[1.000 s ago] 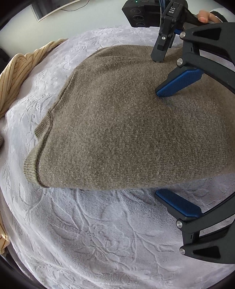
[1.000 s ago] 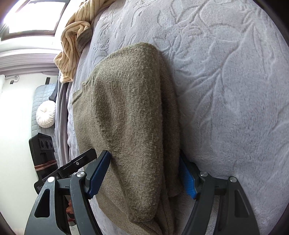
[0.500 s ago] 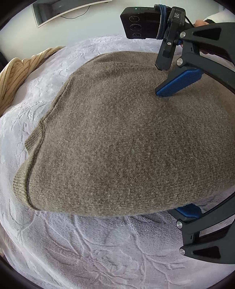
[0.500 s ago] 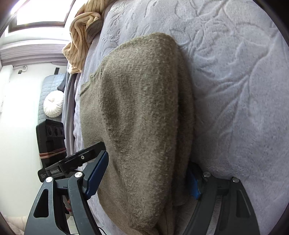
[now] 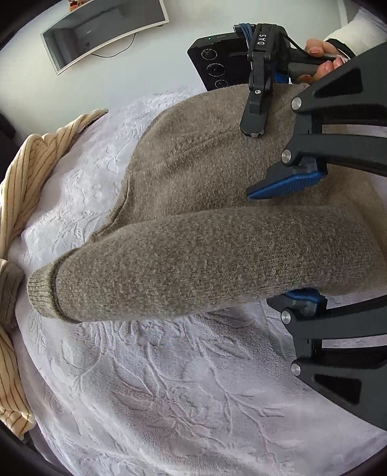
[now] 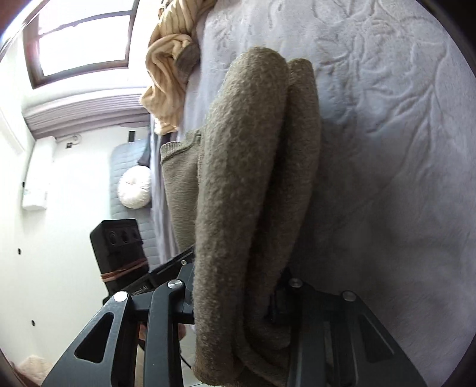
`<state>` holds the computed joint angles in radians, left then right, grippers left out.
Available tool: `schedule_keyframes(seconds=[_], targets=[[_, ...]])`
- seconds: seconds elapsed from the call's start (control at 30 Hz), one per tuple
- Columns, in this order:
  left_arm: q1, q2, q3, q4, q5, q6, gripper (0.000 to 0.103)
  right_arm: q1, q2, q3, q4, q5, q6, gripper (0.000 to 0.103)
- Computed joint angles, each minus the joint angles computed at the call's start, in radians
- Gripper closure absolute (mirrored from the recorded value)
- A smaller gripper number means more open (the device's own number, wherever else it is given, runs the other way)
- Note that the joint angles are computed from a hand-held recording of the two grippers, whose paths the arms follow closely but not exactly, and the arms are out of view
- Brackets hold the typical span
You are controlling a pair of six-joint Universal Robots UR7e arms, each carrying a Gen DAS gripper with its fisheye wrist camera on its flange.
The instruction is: Fold small clothes
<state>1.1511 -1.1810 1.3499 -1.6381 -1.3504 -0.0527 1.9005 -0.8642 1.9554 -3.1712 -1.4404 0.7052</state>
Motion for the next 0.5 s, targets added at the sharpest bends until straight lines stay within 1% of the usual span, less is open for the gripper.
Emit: schedule_keyframes(seconds=[0.23, 0.3, 0.37, 0.5], targets=[[-0.006, -0.100, -0.013, 0.083, -0.014, 0.026, 0.050, 0.083, 0.033, -0.024, -0.045, 0.009, 0.073, 0.068], [-0.006, -0.135, -0.010, 0.117, 0.004, 0.025, 0.050, 0.113, 0.064, -0.043, -0.062, 0.012, 0.095, 0.068], [0.000, -0.178, -0.003, 0.161, 0.036, 0.022, 0.050, 0.147, 0.101, -0.069, -0.063, 0.009, 0.113, 0.068], [0.026, -0.253, 0.023, 0.237, 0.091, 0.002, 0.050, 0.210, 0.204, -0.129, -0.071, 0.016, 0.162, 0.068]])
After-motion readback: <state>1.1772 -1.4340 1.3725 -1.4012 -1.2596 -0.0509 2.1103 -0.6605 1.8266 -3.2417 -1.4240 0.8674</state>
